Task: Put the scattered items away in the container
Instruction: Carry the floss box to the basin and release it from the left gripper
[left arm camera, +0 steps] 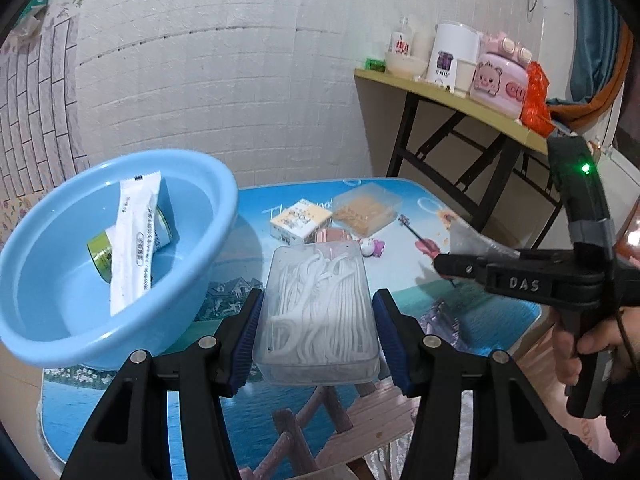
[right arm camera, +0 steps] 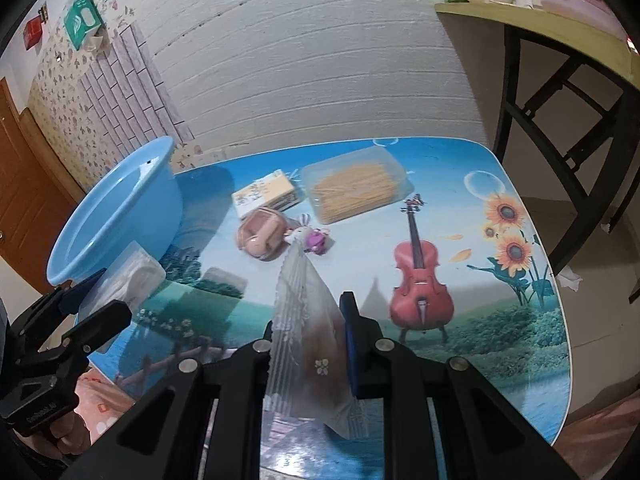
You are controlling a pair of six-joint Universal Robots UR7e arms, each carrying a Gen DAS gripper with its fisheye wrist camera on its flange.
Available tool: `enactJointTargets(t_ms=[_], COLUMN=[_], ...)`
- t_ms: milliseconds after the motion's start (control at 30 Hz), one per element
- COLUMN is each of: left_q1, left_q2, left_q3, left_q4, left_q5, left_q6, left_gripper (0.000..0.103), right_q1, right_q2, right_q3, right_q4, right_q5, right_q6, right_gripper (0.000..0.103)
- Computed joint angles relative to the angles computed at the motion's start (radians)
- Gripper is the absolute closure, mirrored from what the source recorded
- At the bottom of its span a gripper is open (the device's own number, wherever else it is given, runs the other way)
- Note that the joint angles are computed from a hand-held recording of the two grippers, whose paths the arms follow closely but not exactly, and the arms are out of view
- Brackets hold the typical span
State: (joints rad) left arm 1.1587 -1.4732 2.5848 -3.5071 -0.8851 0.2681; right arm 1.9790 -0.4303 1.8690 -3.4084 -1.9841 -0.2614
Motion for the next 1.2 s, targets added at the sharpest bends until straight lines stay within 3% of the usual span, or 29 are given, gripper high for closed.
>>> enactJointTargets(t_ms=[567,867,1200], left_q1=[-0.042,-0.001,0.084], left_q2=[-0.15,-0.207,-0.228], left_q3=[0.009,-0.039,-0.106], left_q4=[0.016,0.025,0.014], left_q5=[0.069,0.118,0.111], left_q6=[0.016,0.07,0.137], left_gripper=[0.05,0.05,0.05], right_q1=[0.101,0.144,0.204], right_q2=[-0.005,0.025,0.095], right_q3=[-0.061,-0.125,-0.282], right_q4=[0.065,0.134,0.227], right_q5=[0.051,0.064,0.118], right_q6=[-0.013,-0.023,-0.055], right_gripper=[0.085,0.085,0.085])
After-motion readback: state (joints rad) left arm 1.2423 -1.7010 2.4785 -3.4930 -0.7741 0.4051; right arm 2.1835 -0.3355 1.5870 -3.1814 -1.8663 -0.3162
